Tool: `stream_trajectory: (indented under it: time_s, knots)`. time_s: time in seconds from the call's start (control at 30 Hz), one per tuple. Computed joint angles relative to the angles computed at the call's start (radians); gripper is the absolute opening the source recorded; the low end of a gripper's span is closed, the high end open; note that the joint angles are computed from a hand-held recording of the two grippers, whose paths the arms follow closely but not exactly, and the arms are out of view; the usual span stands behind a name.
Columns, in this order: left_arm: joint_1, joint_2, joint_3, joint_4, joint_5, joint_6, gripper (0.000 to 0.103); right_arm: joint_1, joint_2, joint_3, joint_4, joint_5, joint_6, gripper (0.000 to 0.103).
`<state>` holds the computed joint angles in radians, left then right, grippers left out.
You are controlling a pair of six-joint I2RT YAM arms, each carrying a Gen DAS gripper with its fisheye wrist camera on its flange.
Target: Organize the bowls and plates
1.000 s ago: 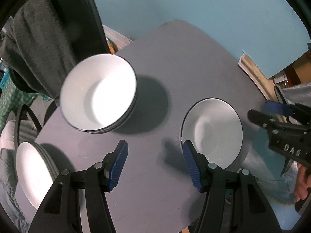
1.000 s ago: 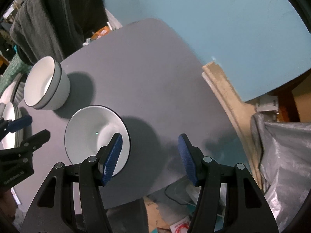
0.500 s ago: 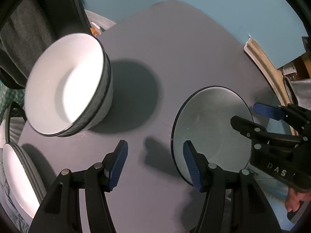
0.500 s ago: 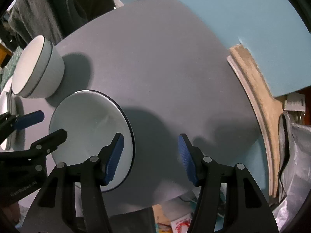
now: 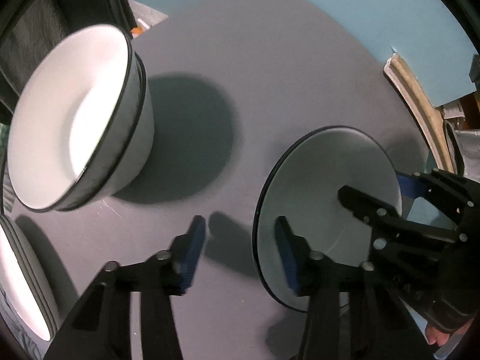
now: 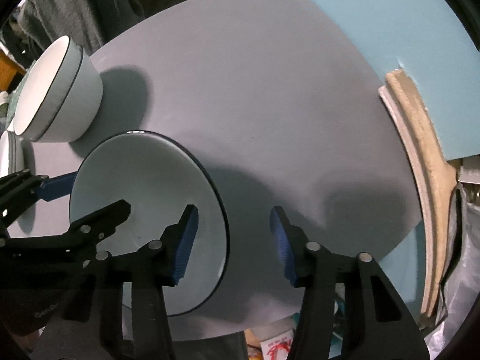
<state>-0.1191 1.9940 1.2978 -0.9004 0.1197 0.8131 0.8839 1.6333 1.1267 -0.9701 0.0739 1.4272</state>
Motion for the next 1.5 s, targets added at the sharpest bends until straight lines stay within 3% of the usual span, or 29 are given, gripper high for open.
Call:
stream_trajectory:
  time_s: [0.1, 0.2, 0.23, 0.27, 0.67, 0.8, 1.2, 1.4, 1.5]
  knots:
    - [0.007, 0.042, 0.041, -0.053, 0.018, -0.010, 0.030, -0.002, 0.008, -0.006, 0.013, -0.013, -0.011, 0.024]
    - [0.001, 0.036, 0.037, -0.050, 0.019, -0.009, 0.023, -0.003, 0.003, -0.016, 0.038, -0.016, -0.018, 0.013]
    - [-0.002, 0.031, 0.033, -0.049, 0.018, -0.005, 0.016, -0.002, 0.007, -0.010, 0.035, -0.013, -0.022, 0.011]
    - [-0.010, 0.028, 0.030, -0.043, 0.015, -0.006, 0.010, -0.001, 0.012, -0.002, 0.026, -0.010, -0.023, 0.011]
    - [0.029, 0.032, 0.045, -0.033, -0.026, -0.021, 0.011, 0.003, 0.013, 0.021, 0.048, -0.033, -0.017, 0.009]
    - [0.128, 0.028, 0.046, -0.042, -0.035, 0.041, 0.012, 0.014, 0.047, 0.085, 0.035, -0.032, -0.032, 0.009]
    - [0.316, 0.153, 0.254, -0.110, -0.072, 0.059, 0.013, -0.014, 0.269, 0.382, -0.007, -0.064, -0.228, 0.009]
    - [0.329, 0.158, 0.219, -0.074, -0.085, 0.020, 0.013, -0.051, 0.351, 0.456, 0.004, -0.090, -0.320, 0.009]
    - [0.329, 0.168, 0.226, -0.064, -0.080, 0.008, 0.013, -0.031, 0.357, 0.474, -0.012, -0.084, -0.310, 0.010]
